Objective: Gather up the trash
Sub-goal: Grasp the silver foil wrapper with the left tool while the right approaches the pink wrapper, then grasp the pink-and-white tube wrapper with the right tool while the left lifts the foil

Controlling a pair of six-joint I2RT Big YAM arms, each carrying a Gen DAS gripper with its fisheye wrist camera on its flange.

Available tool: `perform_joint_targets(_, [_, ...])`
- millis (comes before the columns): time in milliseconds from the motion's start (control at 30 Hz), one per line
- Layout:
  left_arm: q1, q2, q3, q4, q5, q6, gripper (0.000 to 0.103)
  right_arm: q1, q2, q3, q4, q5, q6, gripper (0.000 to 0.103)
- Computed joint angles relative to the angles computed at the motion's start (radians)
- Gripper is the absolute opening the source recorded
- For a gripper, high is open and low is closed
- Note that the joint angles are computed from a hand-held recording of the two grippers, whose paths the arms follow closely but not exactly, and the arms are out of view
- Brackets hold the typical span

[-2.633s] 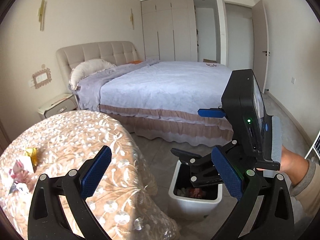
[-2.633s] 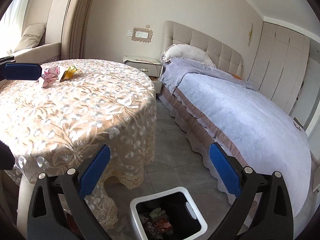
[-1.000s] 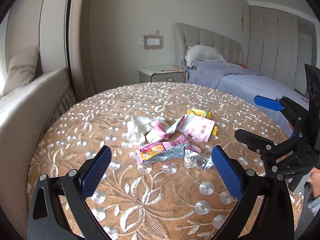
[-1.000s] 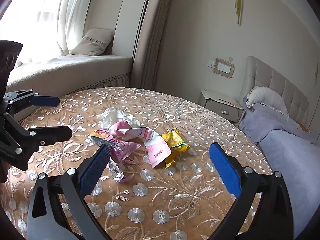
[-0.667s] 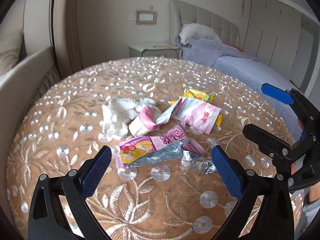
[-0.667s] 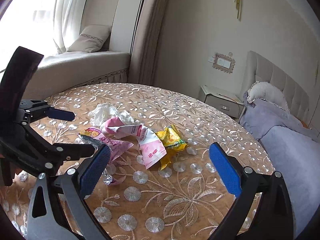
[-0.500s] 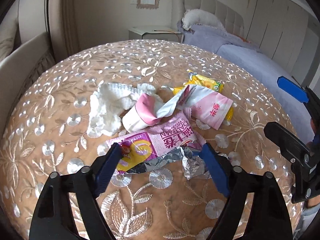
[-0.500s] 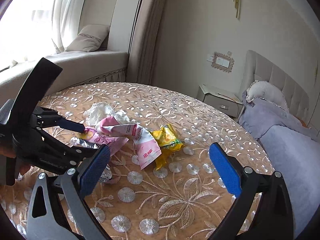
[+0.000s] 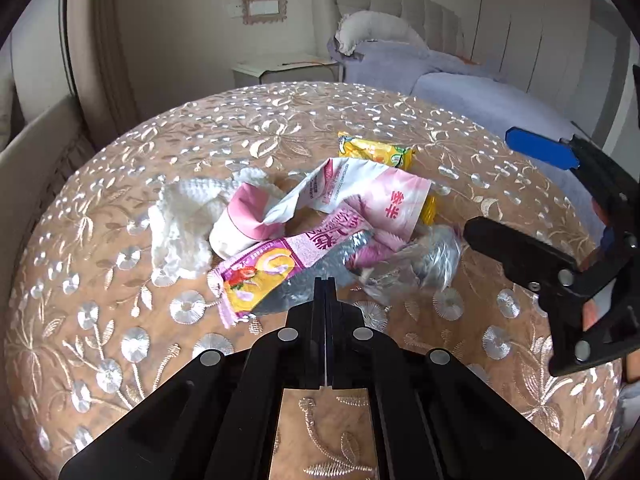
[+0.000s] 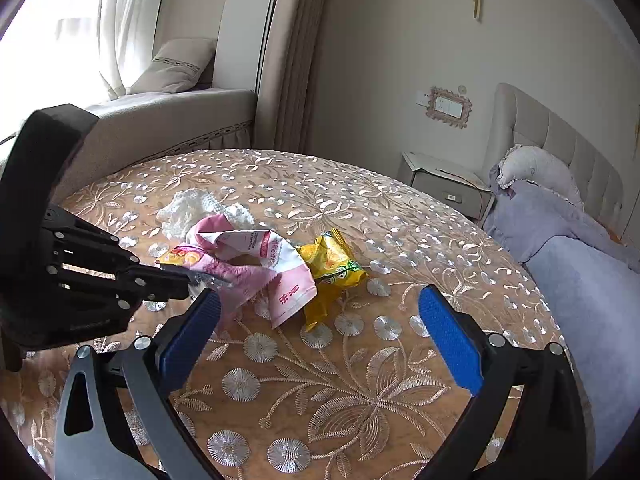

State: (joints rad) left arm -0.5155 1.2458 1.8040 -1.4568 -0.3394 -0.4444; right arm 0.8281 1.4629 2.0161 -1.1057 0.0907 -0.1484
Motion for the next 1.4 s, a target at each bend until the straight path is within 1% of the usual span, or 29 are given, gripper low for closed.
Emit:
perform_joint_targets(67, [0.0,-0.011,0.004,-0.002,-0.015,-0.005,0.0,0.001,0.004,0.006,-0.007,0.008,-0.008,0.099])
perform_joint_targets(167, [0.013,-0.015,0.009,-0.008,0.004,0.0,0.0,0.004,0.002,0.004,-0.004,0.013,-0.013,0.099])
perform_joint_targets(267, [0.014,-0.021,0.0,0.023,0.037,-0.016,0.003,0.003,-0.001,0.003,-0.002,0.021,-0.012,0.099])
perform_joint_targets(300, [0.013,-0.02,0.002,0.029,0.055,-0.023,0.024,0.003,-0.002,0.003,-0.002,0.026,-0.012,0.099])
perform_joint_targets(333, [0.007,-0.014,0.007,0.031,0.07,-0.027,0.059,0.003,-0.003,0.003,-0.002,0.029,-0.012,0.099])
perform_joint_targets(400, [-0.01,-0.002,0.017,0.022,0.031,-0.029,0.066,-0.007,-0.007,0.005,-0.003,0.012,-0.004,0.099])
perform_joint_targets(500, [0.002,-0.004,0.013,0.05,0.075,-0.032,0.067,-0.021,-0.009,0.007,0.001,0.015,0.001,0.099])
perform_joint_targets(533, [-0.001,0.003,0.019,0.048,0.061,-0.029,0.067,-0.025,-0.013,0.004,0.002,0.017,-0.001,0.099])
perform_joint_targets(567, [-0.01,0.017,0.035,0.035,0.021,-0.024,0.068,-0.028,-0.014,0.004,0.002,0.016,-0.002,0.099])
perform_joint_targets(600, [-0.012,0.028,0.047,0.025,0.002,-0.021,0.074,-0.031,-0.016,0.003,0.002,0.015,-0.003,0.099])
perform_joint_targets(633, [-0.006,0.04,0.059,0.014,0.006,-0.021,0.082,-0.033,-0.019,0.0,0.004,0.014,-0.004,0.099])
perform_joint_targets(667, [0.0,0.055,0.072,-0.001,0.011,-0.023,0.085,-0.033,-0.022,-0.004,0.006,0.016,-0.005,0.099])
perform_joint_targets(700, [0.003,0.069,0.081,-0.013,0.0,-0.024,0.088,-0.035,-0.026,-0.007,0.007,0.013,-0.006,0.099])
perform_joint_targets(767, [0.013,0.099,0.097,-0.035,0.0,-0.021,0.089,-0.038,-0.028,-0.012,0.009,0.009,-0.007,0.099])
perform_joint_targets(833, [0.021,0.124,0.11,-0.05,-0.005,-0.02,0.094,-0.039,-0.03,-0.017,0.012,0.007,-0.008,0.099])
perform_joint_targets(900, [0.018,0.146,0.125,-0.066,-0.029,-0.006,0.096,-0.039,-0.03,-0.02,0.012,0.005,-0.007,0.099])
perform_joint_targets(933, [0.019,0.155,0.129,-0.072,-0.033,0.001,0.095,-0.039,-0.03,-0.021,0.011,0.005,-0.006,0.099])
perform_joint_targets(967, [0.025,0.16,0.132,-0.075,-0.018,0.002,0.094,-0.038,-0.03,-0.022,0.011,0.006,-0.007,0.099])
perform_joint_targets(1000, [0.032,0.162,0.132,-0.076,0.002,0.002,0.083,-0.038,-0.031,-0.025,0.013,0.007,-0.009,0.099])
perform_joint_targets(1033, [0.035,0.155,0.124,-0.058,-0.001,0.005,0.056,-0.038,-0.032,-0.026,0.013,0.006,-0.008,0.099])
perform_joint_targets(1067, [0.035,0.148,0.119,-0.046,-0.015,0.004,0.039,-0.038,-0.032,-0.026,0.011,0.004,-0.006,0.099])
perform_joint_targets(1100, [0.042,0.139,0.111,-0.035,-0.007,-0.007,0.021,-0.038,-0.032,-0.026,0.011,0.003,-0.005,0.099])
perform_joint_targets(1133, [0.049,0.127,0.099,-0.02,0.012,-0.014,0.008,-0.037,-0.033,-0.028,0.012,0.004,-0.005,0.099])
perform_joint_targets(1267, [0.052,0.083,0.061,0.03,0.026,-0.026,0.006,-0.032,-0.033,-0.029,0.006,0.005,-0.008,0.099])
perform_joint_targets(1400, [0.037,0.045,0.056,0.037,0.003,-0.037,0.006,-0.023,-0.03,-0.021,-0.001,0.006,-0.016,0.099])
